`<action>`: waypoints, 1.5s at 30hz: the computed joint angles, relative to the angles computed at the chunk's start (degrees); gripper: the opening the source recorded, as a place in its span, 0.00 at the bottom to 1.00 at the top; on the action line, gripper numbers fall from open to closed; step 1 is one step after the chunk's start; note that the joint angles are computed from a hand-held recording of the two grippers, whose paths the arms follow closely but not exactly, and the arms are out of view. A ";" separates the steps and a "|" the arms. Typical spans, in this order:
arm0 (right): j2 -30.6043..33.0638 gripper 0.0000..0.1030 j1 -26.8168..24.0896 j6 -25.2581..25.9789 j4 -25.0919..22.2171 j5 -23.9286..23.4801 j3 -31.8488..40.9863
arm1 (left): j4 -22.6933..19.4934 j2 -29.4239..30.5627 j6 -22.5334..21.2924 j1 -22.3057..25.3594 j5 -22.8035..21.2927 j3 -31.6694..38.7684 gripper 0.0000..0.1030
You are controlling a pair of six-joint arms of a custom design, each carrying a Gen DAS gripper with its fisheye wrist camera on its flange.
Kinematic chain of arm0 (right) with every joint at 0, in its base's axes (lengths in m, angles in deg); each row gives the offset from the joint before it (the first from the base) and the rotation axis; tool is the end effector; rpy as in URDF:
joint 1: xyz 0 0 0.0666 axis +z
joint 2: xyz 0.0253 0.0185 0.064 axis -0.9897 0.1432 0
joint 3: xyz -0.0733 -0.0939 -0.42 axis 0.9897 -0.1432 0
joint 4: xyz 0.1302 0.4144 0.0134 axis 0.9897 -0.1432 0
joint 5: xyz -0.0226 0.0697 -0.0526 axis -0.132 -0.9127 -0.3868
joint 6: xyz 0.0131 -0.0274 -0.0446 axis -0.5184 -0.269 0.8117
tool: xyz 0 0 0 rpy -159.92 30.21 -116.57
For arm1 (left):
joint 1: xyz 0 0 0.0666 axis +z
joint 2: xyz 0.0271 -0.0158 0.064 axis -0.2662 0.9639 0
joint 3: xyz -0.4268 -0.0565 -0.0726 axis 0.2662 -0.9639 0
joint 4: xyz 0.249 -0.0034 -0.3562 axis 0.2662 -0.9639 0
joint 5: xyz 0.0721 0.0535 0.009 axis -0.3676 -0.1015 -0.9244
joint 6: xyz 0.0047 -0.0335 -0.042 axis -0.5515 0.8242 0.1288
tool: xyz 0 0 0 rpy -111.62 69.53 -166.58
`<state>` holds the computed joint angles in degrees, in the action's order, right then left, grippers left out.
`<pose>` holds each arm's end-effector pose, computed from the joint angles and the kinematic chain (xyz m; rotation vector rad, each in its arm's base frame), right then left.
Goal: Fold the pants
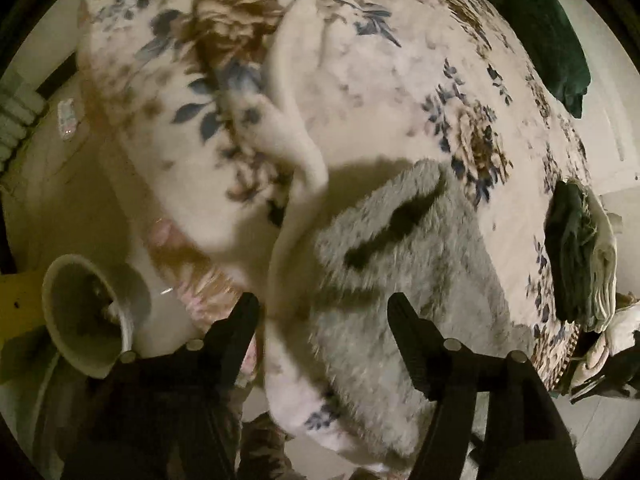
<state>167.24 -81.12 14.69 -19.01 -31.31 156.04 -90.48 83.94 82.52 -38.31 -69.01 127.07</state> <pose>0.4388 0.0064 0.3844 -0.0749 -3.0081 -0.0715 0.3315 -0.1413 0.3476 -1.3957 2.5524 -0.4268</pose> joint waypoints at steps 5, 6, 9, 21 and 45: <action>-3.09 0.86 0.70 -2.41 -3.49 -2.66 -4.25 | 8.01 4.09 -3.18 3.67 5.62 -1.84 0.24; -3.80 0.86 0.76 -3.16 -4.07 -2.82 -5.03 | 7.54 4.73 -5.14 3.42 5.03 -0.54 0.17; -5.41 0.86 0.40 -4.24 -5.20 -4.80 -6.55 | 8.27 3.79 -8.12 1.86 0.40 2.44 0.15; -6.33 0.86 0.54 -3.63 -4.79 -6.91 -7.91 | -5.75 2.41 -8.36 4.53 4.46 1.53 0.31; 25.54 0.23 0.38 12.83 -5.52 -8.72 25.81 | -12.20 34.45 -35.72 -7.47 -10.18 36.18 0.80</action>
